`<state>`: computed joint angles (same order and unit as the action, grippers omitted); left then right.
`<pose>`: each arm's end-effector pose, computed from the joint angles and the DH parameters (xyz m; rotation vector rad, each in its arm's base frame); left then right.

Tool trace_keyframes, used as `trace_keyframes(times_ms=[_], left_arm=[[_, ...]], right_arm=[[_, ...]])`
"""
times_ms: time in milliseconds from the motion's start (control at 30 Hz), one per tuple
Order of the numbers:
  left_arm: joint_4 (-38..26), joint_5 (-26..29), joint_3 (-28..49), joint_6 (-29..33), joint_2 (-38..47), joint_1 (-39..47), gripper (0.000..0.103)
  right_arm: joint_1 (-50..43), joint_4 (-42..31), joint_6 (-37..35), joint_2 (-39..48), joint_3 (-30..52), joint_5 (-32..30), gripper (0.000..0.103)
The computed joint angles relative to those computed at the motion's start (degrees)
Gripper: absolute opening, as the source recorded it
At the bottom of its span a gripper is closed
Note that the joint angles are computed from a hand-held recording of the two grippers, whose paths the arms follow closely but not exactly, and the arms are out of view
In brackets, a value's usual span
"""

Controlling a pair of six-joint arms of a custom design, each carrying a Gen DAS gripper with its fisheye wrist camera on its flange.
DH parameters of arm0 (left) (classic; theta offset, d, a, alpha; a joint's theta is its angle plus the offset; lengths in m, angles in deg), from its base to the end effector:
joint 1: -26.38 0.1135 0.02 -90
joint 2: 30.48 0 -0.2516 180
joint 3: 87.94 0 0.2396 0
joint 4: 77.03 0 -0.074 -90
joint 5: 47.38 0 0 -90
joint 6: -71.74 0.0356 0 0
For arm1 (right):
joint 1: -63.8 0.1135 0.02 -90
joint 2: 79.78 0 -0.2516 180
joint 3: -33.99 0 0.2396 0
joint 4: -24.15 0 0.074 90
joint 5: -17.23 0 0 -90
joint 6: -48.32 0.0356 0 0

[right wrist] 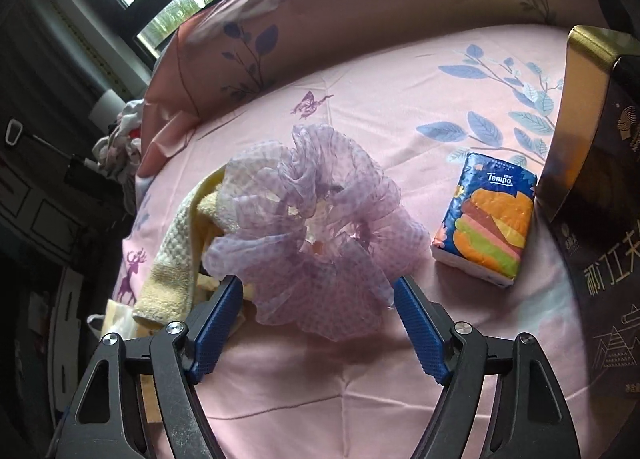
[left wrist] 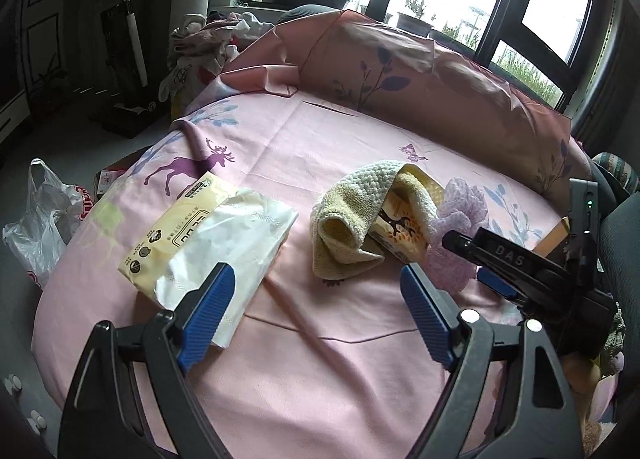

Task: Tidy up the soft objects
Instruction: 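Move the right gripper back toward the lilac mesh bath puff, then grasp the lilac mesh bath puff with the right gripper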

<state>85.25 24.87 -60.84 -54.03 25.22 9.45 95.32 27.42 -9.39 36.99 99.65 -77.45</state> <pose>0.1592 -0.0371 0.1286 -0.5247 2.2725 -0.0884 0.3030 0.1892 0.0705 -0.0225 2.4937 0.5945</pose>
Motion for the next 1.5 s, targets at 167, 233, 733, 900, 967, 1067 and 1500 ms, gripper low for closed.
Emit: trace_keyframes(times_ms=[167, 233, 733, 900, 967, 1067, 1500], left_arm=[[0.0, 1.6, -0.2, 0.2, -0.5, 1.1, 0.084], [0.0, 2.2, -0.1, 0.3, -0.4, 1.4, 0.084], [0.1, 7.9, -0.6, 0.5, -1.9, 3.4, 0.084], [0.7, 10.7, 0.1, 1.4, 0.6, 3.9, 0.084], [0.9, 11.3, 0.3, 1.5, 1.4, 3.8, 0.084], [1.1, 12.9, 0.3, 1.6, 1.8, 4.0, 0.084], [6.1, 21.0, 3.2, 1.2, 16.0, 1.5, 0.079]], right_arm=[[0.4, -0.5, -3.4, 4.3, 2.9, 1.6, 0.032], [0.3, -0.7, -5.3, 4.1, 2.4, 1.7, 0.02], [10.8, -10.7, -19.4, -20.9, -16.9, 6.1, 0.015], [12.7, -19.1, -17.8, -19.4, -15.0, 10.1, 0.017], [12.4, -19.4, -17.9, -20.2, -15.3, 10.6, 0.03], [10.6, -17.5, -17.5, -23.5, -17.8, 9.7, 0.061], [3.4, -9.4, -15.2, -31.2, -21.8, -0.8, 0.062]])
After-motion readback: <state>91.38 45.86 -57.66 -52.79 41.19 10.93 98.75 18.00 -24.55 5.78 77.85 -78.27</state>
